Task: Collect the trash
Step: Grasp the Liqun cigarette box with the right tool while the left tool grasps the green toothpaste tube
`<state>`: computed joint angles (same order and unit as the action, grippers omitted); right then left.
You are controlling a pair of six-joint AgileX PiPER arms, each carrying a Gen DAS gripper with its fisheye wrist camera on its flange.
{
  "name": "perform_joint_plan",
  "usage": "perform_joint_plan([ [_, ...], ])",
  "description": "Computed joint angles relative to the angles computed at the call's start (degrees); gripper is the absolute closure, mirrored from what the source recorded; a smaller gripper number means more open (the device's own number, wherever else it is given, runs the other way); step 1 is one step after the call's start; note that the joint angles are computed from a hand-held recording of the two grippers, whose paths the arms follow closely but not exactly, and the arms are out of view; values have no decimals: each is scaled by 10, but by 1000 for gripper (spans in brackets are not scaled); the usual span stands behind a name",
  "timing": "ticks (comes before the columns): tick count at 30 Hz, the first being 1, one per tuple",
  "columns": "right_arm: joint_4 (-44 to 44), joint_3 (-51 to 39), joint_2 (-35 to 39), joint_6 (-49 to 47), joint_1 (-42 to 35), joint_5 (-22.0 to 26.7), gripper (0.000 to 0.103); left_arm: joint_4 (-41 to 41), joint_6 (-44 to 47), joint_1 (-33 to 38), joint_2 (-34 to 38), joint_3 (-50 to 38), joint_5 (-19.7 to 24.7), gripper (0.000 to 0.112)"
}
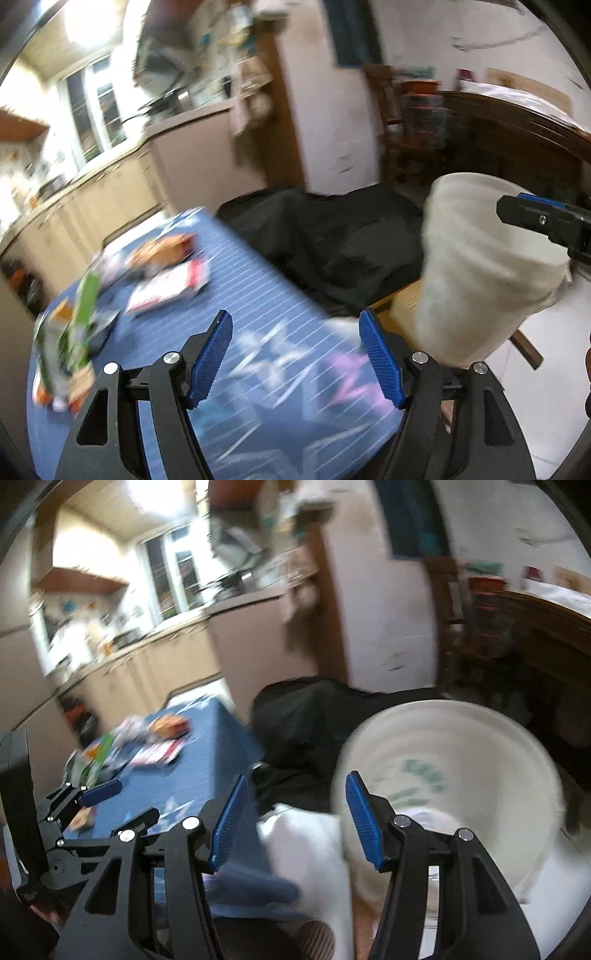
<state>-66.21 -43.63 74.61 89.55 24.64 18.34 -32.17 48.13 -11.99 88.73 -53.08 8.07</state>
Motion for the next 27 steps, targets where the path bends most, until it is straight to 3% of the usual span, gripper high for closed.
perform_joint_plan([
  [2, 6, -32, 41, -16, 36, -1, 50, -89, 92, 58, -8, 24, 6, 40],
  [6, 31, -82, 99, -49, 94, 6, 50, -192, 207, 161, -14, 60, 7, 40],
  [14, 226, -216, 231, -267, 145, -3, 50, -271, 306, 358, -8, 80, 35, 40],
  [17, 293, -262, 278, -342, 162, -8, 50, -267, 307, 416, 1, 69, 45, 40],
  [23, 541, -425, 401, -616, 200, 8, 50, -251, 275, 515, 31, 29, 59, 40],
  [24, 579, -457, 421, -657, 206, 19, 48, -244, 262, 523, 38, 20, 61, 40],
  [27, 597, -542, 472, -674, 224, 50, 27, -245, 249, 560, 54, -4, 78, 40],
])
